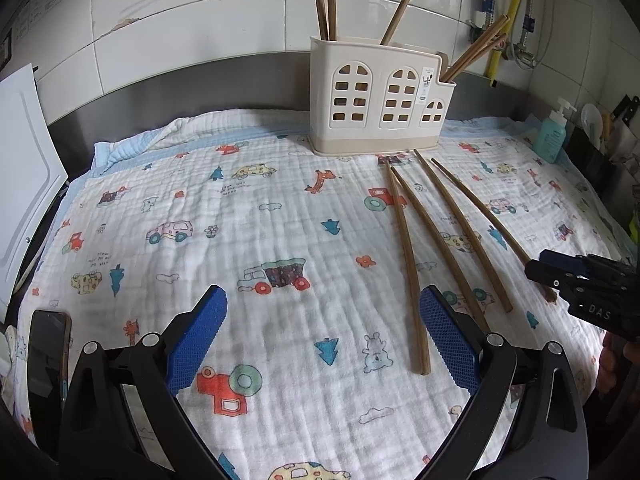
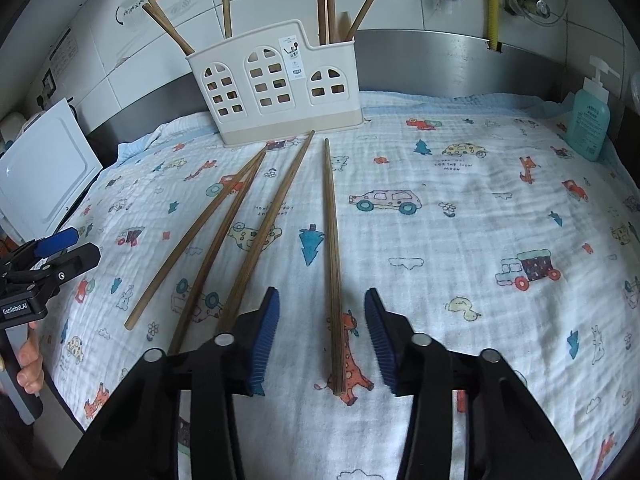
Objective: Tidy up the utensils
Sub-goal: 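Move both tools back down to the remaining chopsticks on the cloth, then close the left tool on a chopstick while the right tool grasps another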
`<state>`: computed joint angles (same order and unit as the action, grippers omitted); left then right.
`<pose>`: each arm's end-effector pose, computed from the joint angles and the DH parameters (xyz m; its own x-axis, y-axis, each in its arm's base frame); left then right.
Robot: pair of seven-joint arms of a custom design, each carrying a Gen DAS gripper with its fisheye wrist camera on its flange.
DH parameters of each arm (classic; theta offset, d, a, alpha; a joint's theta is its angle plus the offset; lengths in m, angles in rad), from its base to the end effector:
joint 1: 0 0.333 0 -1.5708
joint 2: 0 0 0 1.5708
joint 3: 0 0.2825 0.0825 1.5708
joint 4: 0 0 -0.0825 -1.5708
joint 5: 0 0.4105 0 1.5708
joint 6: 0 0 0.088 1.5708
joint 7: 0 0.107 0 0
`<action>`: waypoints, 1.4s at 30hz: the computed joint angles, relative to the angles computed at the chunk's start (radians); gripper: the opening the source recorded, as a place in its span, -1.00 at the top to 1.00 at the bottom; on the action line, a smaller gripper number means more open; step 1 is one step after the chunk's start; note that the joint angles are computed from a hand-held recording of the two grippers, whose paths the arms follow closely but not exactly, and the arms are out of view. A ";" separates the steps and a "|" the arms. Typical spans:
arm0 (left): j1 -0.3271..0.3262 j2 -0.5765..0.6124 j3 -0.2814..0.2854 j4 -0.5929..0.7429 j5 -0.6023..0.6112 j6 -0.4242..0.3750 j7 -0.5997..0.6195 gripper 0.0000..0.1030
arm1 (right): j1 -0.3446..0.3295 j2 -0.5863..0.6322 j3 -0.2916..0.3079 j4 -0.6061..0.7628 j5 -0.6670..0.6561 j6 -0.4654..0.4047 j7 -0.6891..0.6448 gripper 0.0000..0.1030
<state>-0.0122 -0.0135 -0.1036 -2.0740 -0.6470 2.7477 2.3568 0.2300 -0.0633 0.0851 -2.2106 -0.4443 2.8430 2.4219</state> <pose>0.6105 -0.0468 0.4622 -0.3932 -0.9185 0.0423 -0.6604 0.2501 -0.7080 0.5509 0.2038 0.4353 -0.0855 -0.9798 -0.1810 -0.7424 0.1838 -0.6442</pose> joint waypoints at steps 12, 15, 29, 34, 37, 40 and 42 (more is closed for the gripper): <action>-0.016 -0.021 0.002 -0.017 -0.094 -0.022 0.127 -0.82 | 0.007 0.025 -0.007 0.030 -0.022 -0.047 0.003 0.79; -0.023 -0.026 0.002 -0.019 -0.110 -0.042 0.164 -0.57 | 0.007 0.025 -0.010 0.028 -0.032 -0.048 0.012 0.87; -0.019 0.041 -0.020 0.055 -0.099 -0.191 0.183 0.50 | -0.009 -0.012 -0.002 -0.018 -0.065 -0.029 0.055 0.87; -0.016 0.076 -0.036 0.079 -0.053 -0.190 0.158 0.73 | -0.013 -0.018 0.000 -0.025 -0.059 -0.025 0.051 0.87; -0.010 0.096 -0.042 0.099 -0.027 -0.197 0.129 0.73 | -0.015 -0.018 0.002 -0.025 -0.059 -0.026 0.050 0.87; -0.006 0.109 -0.048 0.106 -0.002 -0.195 0.111 0.76 | -0.015 -0.016 0.003 -0.024 -0.057 -0.025 0.050 0.87; -0.006 0.111 -0.054 0.105 0.009 -0.180 0.105 0.77 | -0.016 -0.016 0.003 -0.024 -0.060 -0.025 0.052 0.87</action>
<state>-0.0178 0.0976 -0.1571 -1.9691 -0.6380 2.5673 2.4614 0.2142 -0.0793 0.0884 -2.2346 -0.5047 2.8181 2.4741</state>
